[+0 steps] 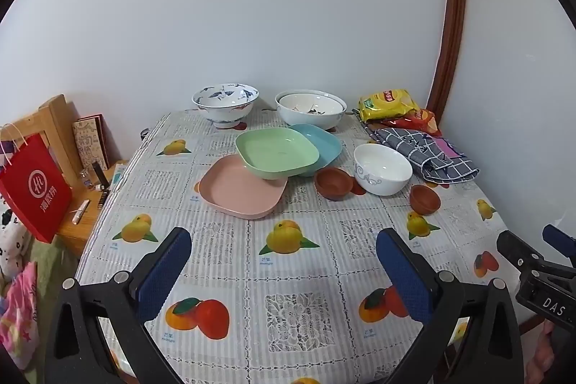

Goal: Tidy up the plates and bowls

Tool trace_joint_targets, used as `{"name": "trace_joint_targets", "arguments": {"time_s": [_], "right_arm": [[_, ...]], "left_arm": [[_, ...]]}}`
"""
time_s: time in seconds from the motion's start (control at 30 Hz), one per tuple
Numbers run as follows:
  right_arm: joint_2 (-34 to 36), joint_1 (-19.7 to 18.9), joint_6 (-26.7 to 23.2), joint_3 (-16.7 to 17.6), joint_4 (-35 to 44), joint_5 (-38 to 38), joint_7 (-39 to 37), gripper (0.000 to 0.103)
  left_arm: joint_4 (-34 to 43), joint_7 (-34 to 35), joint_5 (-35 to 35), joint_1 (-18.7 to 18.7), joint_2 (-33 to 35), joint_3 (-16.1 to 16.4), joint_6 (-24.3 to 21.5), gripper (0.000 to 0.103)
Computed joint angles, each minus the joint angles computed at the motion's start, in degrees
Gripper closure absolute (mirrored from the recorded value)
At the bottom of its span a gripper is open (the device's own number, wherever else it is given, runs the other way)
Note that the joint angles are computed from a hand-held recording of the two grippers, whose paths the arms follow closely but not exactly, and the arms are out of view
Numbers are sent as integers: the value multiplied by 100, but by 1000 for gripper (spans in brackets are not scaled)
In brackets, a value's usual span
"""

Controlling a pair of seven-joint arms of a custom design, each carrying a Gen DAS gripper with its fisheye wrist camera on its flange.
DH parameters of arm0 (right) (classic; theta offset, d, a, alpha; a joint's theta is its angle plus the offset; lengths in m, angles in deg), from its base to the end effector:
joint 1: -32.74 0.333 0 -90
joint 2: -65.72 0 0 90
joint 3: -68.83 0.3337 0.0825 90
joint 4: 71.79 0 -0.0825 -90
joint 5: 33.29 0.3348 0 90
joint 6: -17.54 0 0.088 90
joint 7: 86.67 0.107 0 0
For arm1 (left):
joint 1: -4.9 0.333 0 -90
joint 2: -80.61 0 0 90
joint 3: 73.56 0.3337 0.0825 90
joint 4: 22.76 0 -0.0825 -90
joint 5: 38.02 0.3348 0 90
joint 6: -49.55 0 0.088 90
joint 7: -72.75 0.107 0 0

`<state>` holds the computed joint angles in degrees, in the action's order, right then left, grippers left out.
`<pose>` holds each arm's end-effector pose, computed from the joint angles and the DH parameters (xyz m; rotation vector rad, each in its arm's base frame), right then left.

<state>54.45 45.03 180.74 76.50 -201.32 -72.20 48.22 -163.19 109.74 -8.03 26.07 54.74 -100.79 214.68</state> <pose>0.4404 0.2007 0.5648 -1.8271 1.5724 -0.7823 0.4083 -0.1039 0.5693 -1.8806 1.3607 -0.7361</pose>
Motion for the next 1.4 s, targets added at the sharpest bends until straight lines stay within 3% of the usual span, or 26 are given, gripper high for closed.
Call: {"name": "trace_joint_targets", "arguments": {"time_s": [0.27,0.3,0.63,1.4], "right_arm": [[-68,13,-114,14,0,33,-6,0],[-125,133,-106,-145,-24,376,-347,0],[-152,29,-94,-3,-84,392,-224,0],[-318,-103,110,43,-269,337,-139,0]], "left_arm": [[-10,60,-123,-108,-27,24,-4,0],[-16,53,-123,-108,-52,13,-15,0],[33,251,-176,-180,3,120,-20,0],[-74,335,-316,18,-183,-99,94,0]]}}
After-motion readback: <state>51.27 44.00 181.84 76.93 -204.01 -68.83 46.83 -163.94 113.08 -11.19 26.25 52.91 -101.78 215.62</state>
